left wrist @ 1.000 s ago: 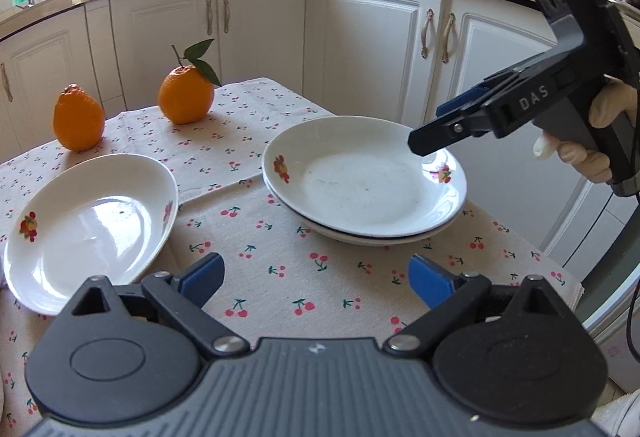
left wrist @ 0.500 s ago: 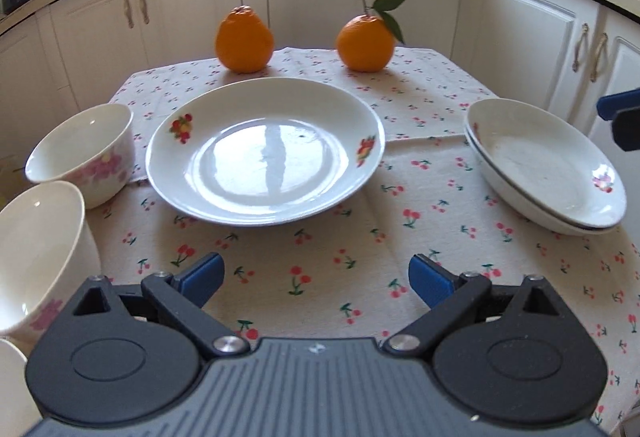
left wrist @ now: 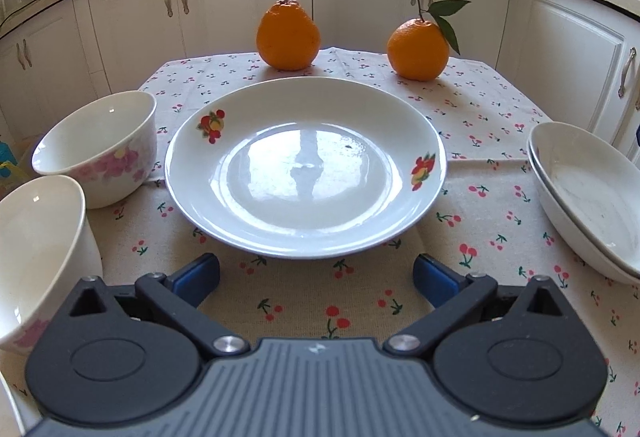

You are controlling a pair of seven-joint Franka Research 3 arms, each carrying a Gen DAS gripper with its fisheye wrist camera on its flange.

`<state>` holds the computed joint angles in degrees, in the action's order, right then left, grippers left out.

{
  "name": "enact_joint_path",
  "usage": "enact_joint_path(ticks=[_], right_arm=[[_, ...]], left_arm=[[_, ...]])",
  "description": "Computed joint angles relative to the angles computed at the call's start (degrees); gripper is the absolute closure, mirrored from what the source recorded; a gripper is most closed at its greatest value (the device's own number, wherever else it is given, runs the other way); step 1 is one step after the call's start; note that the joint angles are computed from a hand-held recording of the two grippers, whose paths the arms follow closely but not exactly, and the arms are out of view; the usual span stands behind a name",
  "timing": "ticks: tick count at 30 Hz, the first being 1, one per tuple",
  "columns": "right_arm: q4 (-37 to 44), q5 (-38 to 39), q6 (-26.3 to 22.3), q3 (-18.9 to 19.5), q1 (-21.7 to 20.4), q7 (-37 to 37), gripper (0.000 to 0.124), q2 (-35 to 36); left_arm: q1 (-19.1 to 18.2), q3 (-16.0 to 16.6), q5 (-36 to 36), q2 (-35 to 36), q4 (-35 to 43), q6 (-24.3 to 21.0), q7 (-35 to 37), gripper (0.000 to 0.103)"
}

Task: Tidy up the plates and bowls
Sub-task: 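Withdraw the right gripper from the stacked plates, then grasp the rim of the red-flower white plate with the right gripper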

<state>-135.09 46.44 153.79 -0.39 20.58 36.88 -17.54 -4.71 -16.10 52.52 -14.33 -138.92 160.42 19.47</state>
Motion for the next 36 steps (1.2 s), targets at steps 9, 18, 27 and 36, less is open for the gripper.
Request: enact_joint_path(ticks=[9,18,27,36], right_arm=[[6.65,-0.30,-3.23,0.23,-0.30,-3.46,0.021,5.77],[19.12,-1.66,-8.46,2.90,-2.32,-7.32,0.021,16.09],[32.53,-7.37,-15.13,5.97,-4.15,-7.96,0.021,27.51],[46.62,-13.25,-21.49,8.24,-4.59,-6.23,0.021,38.72]], left_arm=[[0.21,-0.40,1.13,-0.31,-0.32,0.06,-1.64,0.000],[0.58,-0.53,5.06,-0.35,-0.55,0.81,-5.02,0.000],[0.35,-0.24,5.17,0.26,0.33,-0.14,-5.26,0.000],[0.26,0.11,5.58,0.92,1.17,-0.91,-5.64,0.000]])
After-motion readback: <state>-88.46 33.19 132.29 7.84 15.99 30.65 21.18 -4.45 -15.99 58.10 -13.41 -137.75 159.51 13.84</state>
